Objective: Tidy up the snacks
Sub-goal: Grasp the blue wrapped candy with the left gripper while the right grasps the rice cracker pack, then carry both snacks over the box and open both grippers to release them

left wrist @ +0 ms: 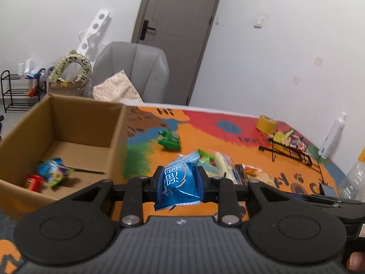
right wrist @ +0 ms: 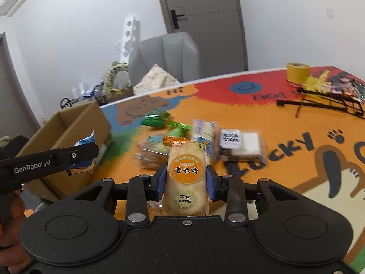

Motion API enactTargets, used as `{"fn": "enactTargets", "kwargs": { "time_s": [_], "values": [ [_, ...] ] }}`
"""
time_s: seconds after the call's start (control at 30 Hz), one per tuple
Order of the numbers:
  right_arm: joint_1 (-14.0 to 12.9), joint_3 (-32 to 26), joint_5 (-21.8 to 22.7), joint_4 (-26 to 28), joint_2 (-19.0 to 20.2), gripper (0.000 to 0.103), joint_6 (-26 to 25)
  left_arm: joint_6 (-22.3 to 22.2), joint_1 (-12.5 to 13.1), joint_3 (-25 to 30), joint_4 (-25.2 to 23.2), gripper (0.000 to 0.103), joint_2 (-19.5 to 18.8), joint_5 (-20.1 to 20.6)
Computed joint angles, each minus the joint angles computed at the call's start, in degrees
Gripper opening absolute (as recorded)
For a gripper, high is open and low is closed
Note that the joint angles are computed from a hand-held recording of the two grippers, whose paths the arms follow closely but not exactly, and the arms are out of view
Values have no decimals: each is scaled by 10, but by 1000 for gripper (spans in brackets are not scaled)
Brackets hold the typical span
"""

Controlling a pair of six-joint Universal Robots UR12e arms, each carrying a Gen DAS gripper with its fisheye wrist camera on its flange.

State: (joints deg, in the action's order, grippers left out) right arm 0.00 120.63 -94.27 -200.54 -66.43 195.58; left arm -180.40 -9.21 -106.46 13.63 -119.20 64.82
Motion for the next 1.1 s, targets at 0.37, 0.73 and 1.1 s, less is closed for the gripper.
{"fn": "enactTargets", "kwargs": {
  "time_s": [0.37,0.73,1.1],
  "values": [
    [32,-28,10,-9,4,34,-22,-34,40,-29,47,28,23,2],
    [68,-68,-3,5,14,34,-52,-67,84,-45,77,28,31,-13],
    [94,-111,-21,38,33,34,-62,-86,109,-36,83,28,19,-24]
  ]
}}
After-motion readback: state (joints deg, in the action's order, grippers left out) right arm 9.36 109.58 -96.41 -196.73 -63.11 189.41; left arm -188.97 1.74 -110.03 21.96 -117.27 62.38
